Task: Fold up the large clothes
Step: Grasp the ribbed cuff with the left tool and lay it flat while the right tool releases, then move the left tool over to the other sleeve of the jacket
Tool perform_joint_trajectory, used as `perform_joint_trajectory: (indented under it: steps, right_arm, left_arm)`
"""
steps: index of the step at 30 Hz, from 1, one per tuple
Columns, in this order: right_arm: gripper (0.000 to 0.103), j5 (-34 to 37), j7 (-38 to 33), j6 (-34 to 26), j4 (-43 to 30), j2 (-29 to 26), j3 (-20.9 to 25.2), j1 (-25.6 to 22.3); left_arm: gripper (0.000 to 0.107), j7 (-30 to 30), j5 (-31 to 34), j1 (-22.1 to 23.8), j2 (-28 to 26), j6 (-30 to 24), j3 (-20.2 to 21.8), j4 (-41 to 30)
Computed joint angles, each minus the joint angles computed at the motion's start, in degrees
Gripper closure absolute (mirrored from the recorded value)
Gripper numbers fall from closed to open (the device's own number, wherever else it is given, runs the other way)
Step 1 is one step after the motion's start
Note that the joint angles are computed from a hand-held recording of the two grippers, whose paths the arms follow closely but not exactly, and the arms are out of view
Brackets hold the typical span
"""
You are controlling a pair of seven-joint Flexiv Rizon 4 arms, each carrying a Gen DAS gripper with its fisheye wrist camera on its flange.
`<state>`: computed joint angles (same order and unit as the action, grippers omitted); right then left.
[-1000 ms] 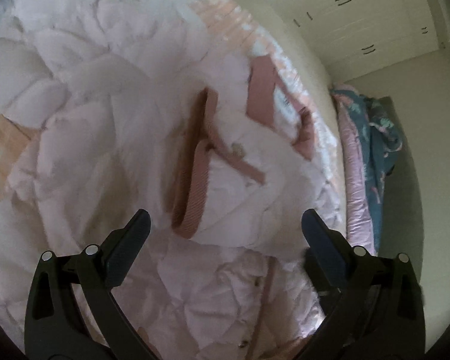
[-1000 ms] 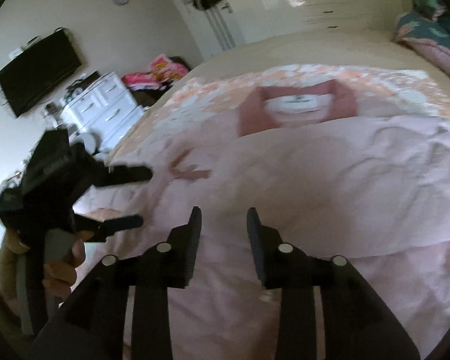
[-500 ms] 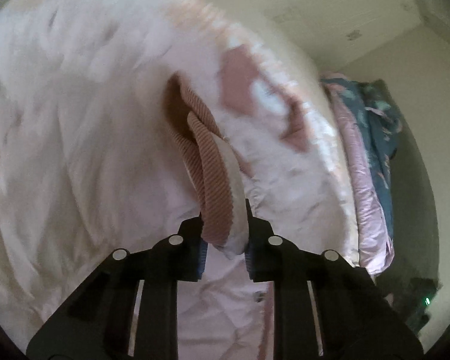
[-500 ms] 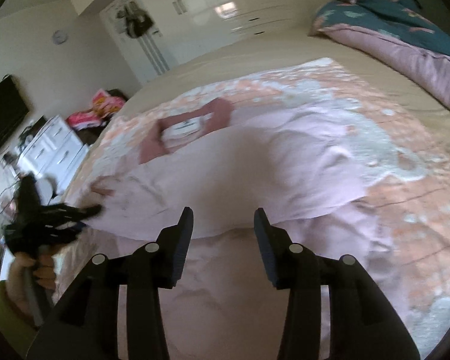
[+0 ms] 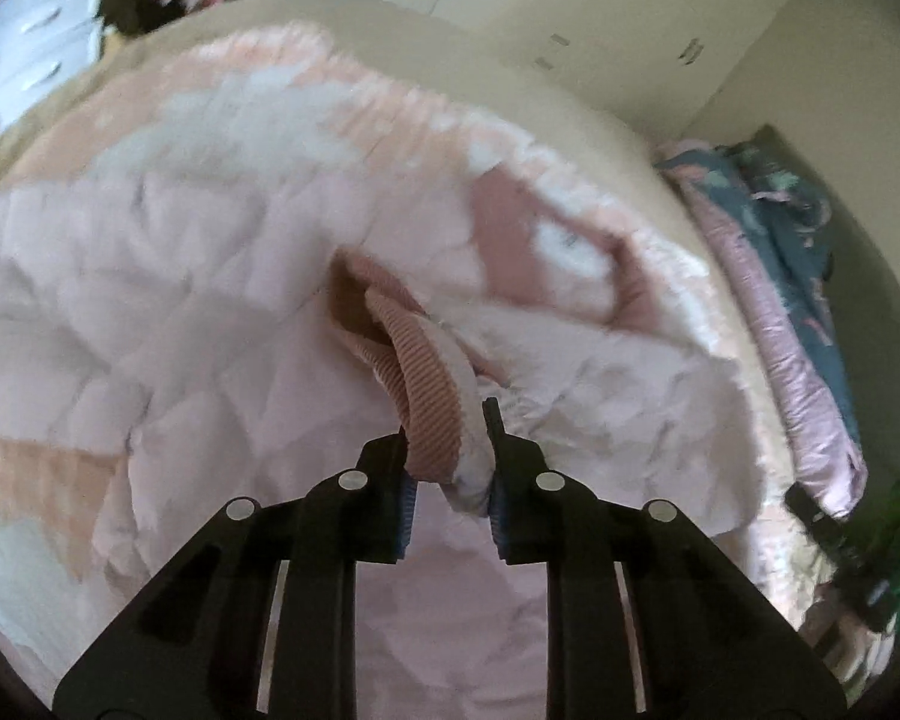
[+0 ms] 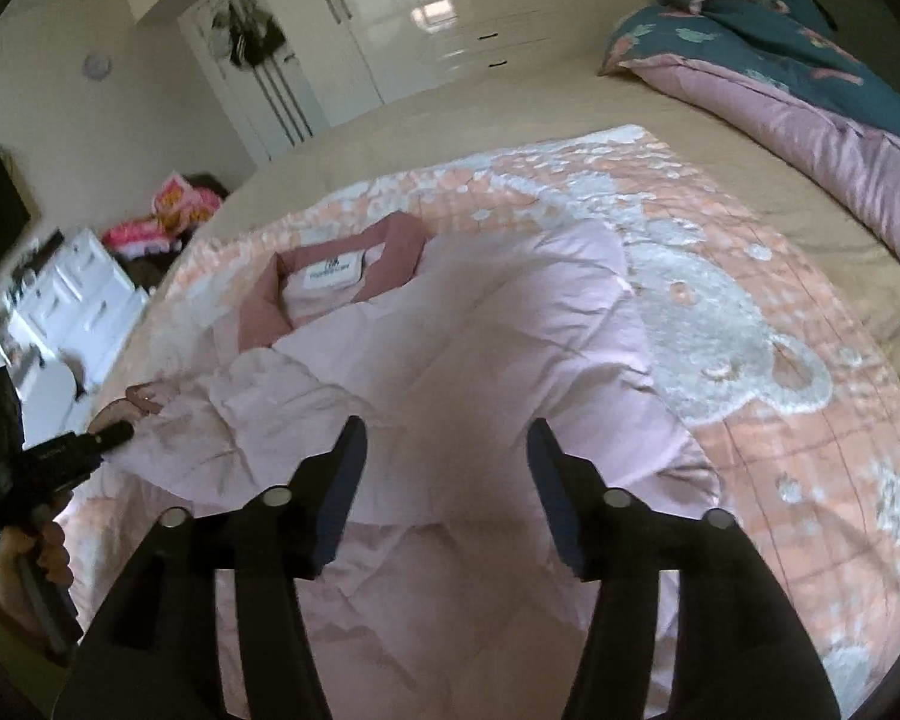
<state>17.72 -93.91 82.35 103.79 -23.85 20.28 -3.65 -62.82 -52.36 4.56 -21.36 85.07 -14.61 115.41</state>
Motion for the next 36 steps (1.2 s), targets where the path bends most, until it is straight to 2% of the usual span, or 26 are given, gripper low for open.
perform_joint_trajectory:
  steps: [3, 5, 8, 10, 11, 14, 17, 21, 24, 25, 27, 29, 31, 36]
  right_arm:
    - [0.041, -4.9, 2.5, -0.8, -0.2, -0.9, -4.2, 4.0]
    - [0.038, -8.8, 5.3, -0.9, 0.1, -1.5, -7.7, 6.8]
    - [0.037, -12.5, 8.6, -2.6, -0.2, -2.7, -9.9, 8.2]
    - [0.037, -15.7, 12.0, -5.7, -0.7, -3.9, -12.4, 9.7]
    - [0.037, -16.0, 12.6, -7.0, -1.3, -4.9, -12.1, 9.3]
    - [0.037, -16.7, 14.4, -5.6, -1.0, -6.4, -12.0, 9.1]
    - [0.035, -21.8, 18.8, -2.8, 1.8, -6.0, -16.8, 13.2]
    - [0.023, -22.9, 20.5, -0.4, 3.7, -4.2, -14.7, 11.6]
    - [0.013, -21.8, 19.7, 3.4, 5.7, -2.7, -11.7, 9.6]
    - [0.011, -21.6, 19.8, 3.8, 6.2, -2.1, -11.0, 9.4]
    - [0.008, -19.7, 17.5, 4.2, 6.4, -1.3, -6.2, 6.0]
    - [0.008, -19.2, 17.0, 4.2, 6.8, -0.4, -5.4, 5.9]
    - [0.007, -19.0, 16.8, 4.0, 7.2, 0.7, -5.4, 6.5]
    - [0.005, -22.2, 20.9, 7.0, 11.2, 3.7, -11.2, 12.9]
  left_arm:
    - [0.094, -2.8, 4.4, -1.7, -0.8, -0.1, 3.0, 0.6]
    - [0.093, -4.1, 6.2, -1.5, -1.1, -0.5, 3.3, 0.9]
    - [0.091, -6.4, 8.6, -1.2, -1.3, -1.5, 3.8, 0.8]
    - [0.088, -7.6, 10.4, -1.2, -1.6, -1.9, 4.3, 0.8]
    - [0.087, -7.7, 10.4, -0.7, -1.7, -1.9, 3.8, 1.0]
    - [0.081, -8.3, 10.9, 0.0, -1.9, -1.2, 3.0, 1.5]
    - [0.077, -9.4, 11.6, 0.4, -1.4, -1.2, 2.9, 2.2]
    - [0.073, -13.2, 16.6, -1.8, 0.0, -4.3, 7.1, 1.9]
    - [0.058, -15.2, 18.5, -2.4, 1.5, -5.7, 8.4, 2.4]
    - [0.052, -15.8, 19.1, -2.7, 1.9, -5.9, 8.9, 2.5]
    - [0.037, -16.5, 19.6, -2.8, 3.1, -6.0, 9.1, 3.2]
    - [0.015, -16.9, 19.6, -2.9, 4.2, -6.0, 9.2, 4.0]
    - [0.013, -18.8, 21.5, -3.8, 5.0, -6.0, 10.8, 4.3]
    - [0.013, -20.6, 23.8, -4.3, 7.5, -5.7, 11.9, 5.7]
